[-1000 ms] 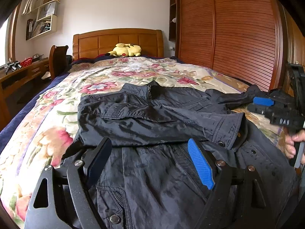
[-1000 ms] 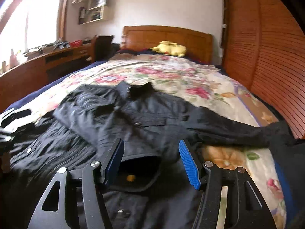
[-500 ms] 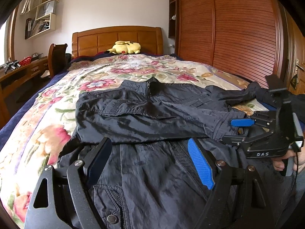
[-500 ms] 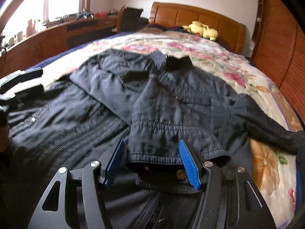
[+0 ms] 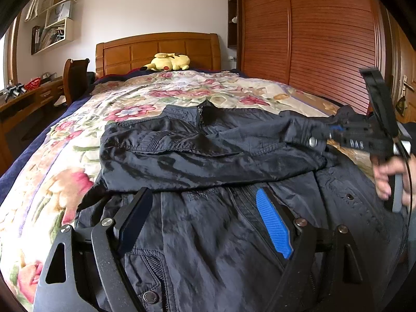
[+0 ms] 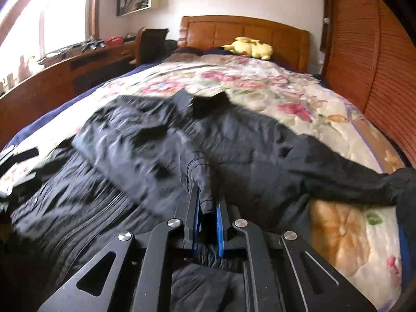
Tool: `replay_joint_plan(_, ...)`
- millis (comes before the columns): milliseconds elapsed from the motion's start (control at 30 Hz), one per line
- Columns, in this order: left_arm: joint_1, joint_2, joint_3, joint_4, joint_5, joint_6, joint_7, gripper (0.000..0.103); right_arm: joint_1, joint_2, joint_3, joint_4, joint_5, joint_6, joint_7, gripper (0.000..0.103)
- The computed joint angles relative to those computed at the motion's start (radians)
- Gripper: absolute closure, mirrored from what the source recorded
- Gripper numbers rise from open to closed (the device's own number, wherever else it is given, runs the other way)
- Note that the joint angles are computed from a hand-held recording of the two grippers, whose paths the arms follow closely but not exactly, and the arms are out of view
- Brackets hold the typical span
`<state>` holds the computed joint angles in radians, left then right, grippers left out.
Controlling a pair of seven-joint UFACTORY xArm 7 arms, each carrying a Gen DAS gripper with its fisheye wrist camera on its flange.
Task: Fold large clothes
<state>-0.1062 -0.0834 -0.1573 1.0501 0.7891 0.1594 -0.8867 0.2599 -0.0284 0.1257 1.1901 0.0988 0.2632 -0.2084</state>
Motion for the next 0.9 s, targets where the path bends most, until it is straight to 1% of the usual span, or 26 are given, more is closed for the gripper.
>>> replay_joint_plan(100, -0.004, 0.003, 0.002, 0.0, -0.015, 0.003, 0.015, 0.02, -0.013, 0.045, -0.008, 0.056, -0.036, 0.003, 0.034, 0.093)
replay_joint_plan(133, -0.005, 0.004, 0.002, 0.001, -0.017, 0.005, 0.017, 0.02, -0.016, 0.061, -0.012, 0.073, -0.067, 0.004, 0.063, 0.093)
replay_joint_plan(200, -0.009, 0.009, 0.002, 0.007, -0.019, 0.013, 0.022, 0.02, -0.014, 0.093, -0.027, 0.103, -0.174, -0.009, 0.176, 0.082)
replay_joint_plan(267, -0.014, 0.013, 0.004, 0.01, -0.022, 0.016, 0.029, 0.02, -0.011, 0.114, -0.045, 0.123, -0.251, -0.021, 0.278, 0.065)
replay_joint_plan(333, -0.021, 0.018, 0.008, 0.013, -0.039, 0.017, 0.048, 0.02, -0.003, 0.113, -0.067, 0.119, -0.348, -0.034, 0.403, 0.056)
replay_joint_plan(367, -0.023, 0.018, 0.009, 0.012, -0.041, 0.017, 0.05, 0.02, 0.005, 0.115, -0.09, 0.123, -0.437, -0.036, 0.505, 0.054)
replay_joint_plan(400, -0.026, 0.02, 0.01, 0.014, -0.046, 0.018, 0.056, 0.02, 0.007, 0.122, -0.104, 0.132, -0.502, -0.039, 0.578, 0.054)
replay_joint_plan(433, -0.028, 0.022, 0.011, 0.015, -0.048, 0.019, 0.06, 0.02, 0.006, 0.118, -0.106, 0.128, -0.532, -0.044, 0.611, 0.054)
replay_joint_plan(600, -0.035, 0.024, 0.01, 0.02, -0.032, 0.03, 0.058, 0.02, -0.025, 0.115, -0.062, 0.106, -0.463, -0.07, 0.522, 0.052)
replay_joint_plan(633, -0.037, 0.023, 0.01, 0.021, -0.025, 0.033, 0.054, 0.02, -0.027, 0.117, -0.055, 0.102, -0.444, -0.068, 0.496, 0.052)
replay_joint_plan(667, -0.038, 0.023, 0.009, 0.021, -0.015, 0.035, 0.048, 0.02, -0.034, 0.122, -0.04, 0.103, -0.395, -0.057, 0.438, 0.052)
replay_joint_plan(733, -0.038, 0.02, 0.009, 0.019, 0.0, 0.036, 0.034, 0.02, -0.044, 0.148, -0.021, 0.119, -0.312, -0.018, 0.334, 0.052)
replay_joint_plan(767, -0.036, 0.017, 0.009, 0.017, 0.008, 0.033, 0.024, 0.02, -0.035, 0.165, -0.027, 0.134, -0.318, 0.017, 0.33, 0.052)
replay_joint_plan(833, -0.034, 0.015, 0.01, 0.014, 0.015, 0.027, 0.011, 0.02, -0.041, 0.194, -0.022, 0.163, -0.267, 0.081, 0.271, 0.052)
replay_joint_plan(900, -0.033, 0.014, 0.011, 0.011, 0.003, 0.023, 0.015, 0.02, -0.035, 0.221, -0.027, 0.18, -0.249, 0.119, 0.253, 0.052)
